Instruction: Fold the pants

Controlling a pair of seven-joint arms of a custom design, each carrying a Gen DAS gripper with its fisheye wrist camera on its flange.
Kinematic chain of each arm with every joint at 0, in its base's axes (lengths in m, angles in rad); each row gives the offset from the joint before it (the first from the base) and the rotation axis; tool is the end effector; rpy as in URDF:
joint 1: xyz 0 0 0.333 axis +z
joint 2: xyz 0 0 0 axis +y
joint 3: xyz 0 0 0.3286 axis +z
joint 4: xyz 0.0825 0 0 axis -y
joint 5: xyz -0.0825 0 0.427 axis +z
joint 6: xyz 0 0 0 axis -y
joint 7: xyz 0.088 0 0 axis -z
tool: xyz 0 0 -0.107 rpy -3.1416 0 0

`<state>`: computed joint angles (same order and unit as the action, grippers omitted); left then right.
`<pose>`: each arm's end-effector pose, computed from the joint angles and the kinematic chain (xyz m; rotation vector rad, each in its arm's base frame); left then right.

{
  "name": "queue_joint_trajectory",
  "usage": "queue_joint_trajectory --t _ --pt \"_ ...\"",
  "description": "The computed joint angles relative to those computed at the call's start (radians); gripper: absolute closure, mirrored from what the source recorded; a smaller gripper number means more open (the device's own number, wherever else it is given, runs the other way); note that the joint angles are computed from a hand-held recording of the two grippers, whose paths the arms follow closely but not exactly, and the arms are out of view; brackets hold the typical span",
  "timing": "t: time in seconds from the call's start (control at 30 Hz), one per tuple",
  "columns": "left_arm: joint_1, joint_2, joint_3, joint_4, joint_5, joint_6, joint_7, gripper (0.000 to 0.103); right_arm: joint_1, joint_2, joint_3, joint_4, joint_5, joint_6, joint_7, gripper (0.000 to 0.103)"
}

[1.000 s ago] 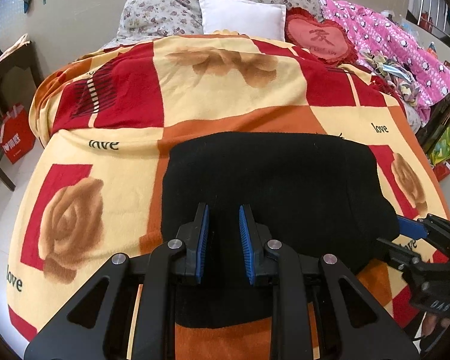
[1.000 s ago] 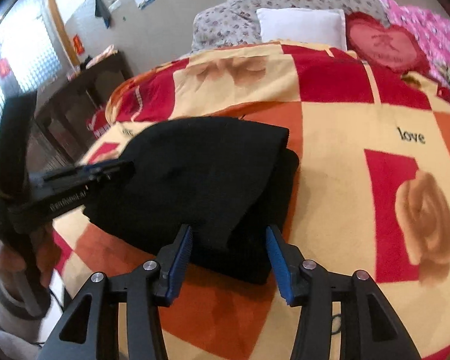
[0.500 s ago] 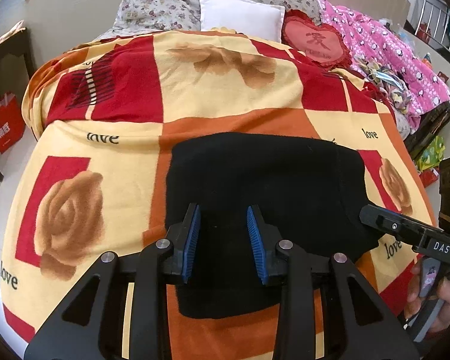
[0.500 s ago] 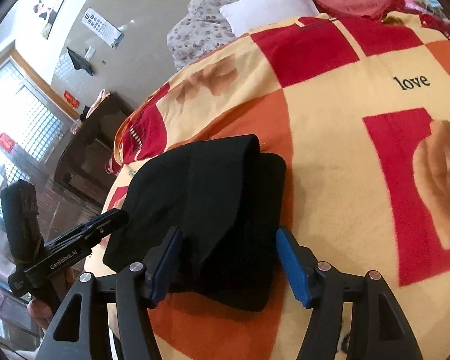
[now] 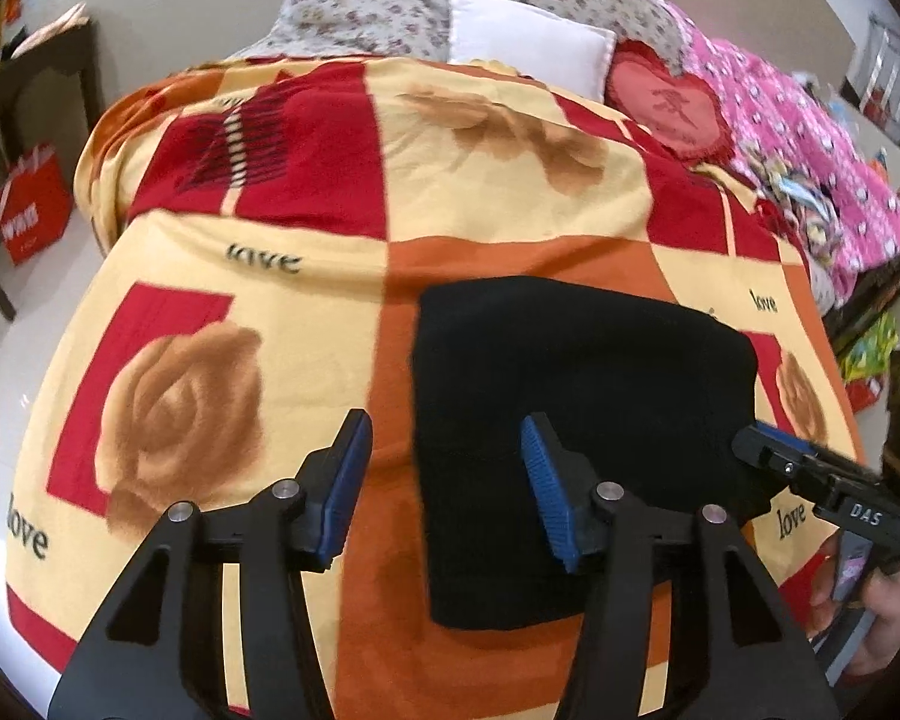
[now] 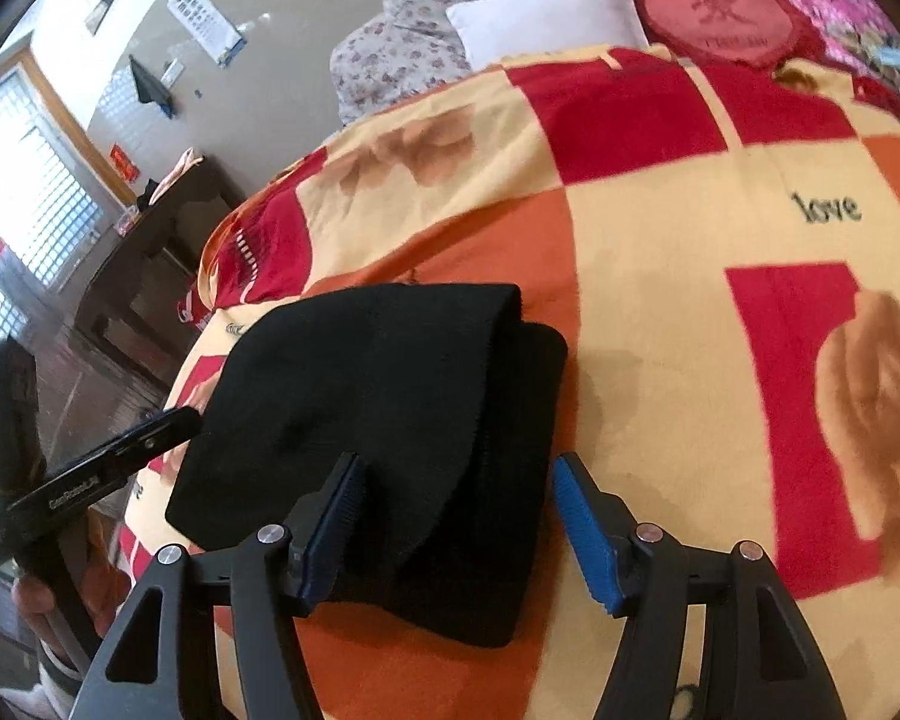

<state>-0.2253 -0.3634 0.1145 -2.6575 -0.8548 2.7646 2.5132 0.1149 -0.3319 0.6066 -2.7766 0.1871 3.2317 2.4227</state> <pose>0.4532 -0.0196 0.3800 -1.6426 2.2655 -0.9259 0.3517 0.2761 0.3597 -1.4429 1.9114 -0.1692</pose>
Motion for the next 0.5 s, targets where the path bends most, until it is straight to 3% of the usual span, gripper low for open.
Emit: queue_joint_trajectory --t 0.1,0.17,0.2,0.33,0.5 --pt "0.017 0.033 0.012 0.024 0.003 -0.062 -0.003 0.051 0.070 0.043 -0.077 -0.003 0.026 0.052 -0.023 0.038" --pt "0.029 0.044 0.009 0.035 -0.017 -0.106 0.009 0.045 0.156 0.071 -0.166 -0.002 0.038 0.087 -0.051 0.037" --pt "0.035 0.048 0.004 0.039 -0.031 -0.121 0.017 0.042 0.171 0.078 -0.181 0.000 0.046 0.093 -0.062 0.037" --pt "0.055 0.064 -0.040 0.049 -0.056 -0.123 0.033 0.038 0.323 0.118 -0.344 -0.001 0.040 0.152 -0.072 0.035" --pt "0.062 0.088 -0.071 0.063 -0.079 -0.101 0.034 0.035 0.349 0.134 -0.359 0.016 0.095 0.153 -0.140 0.031"
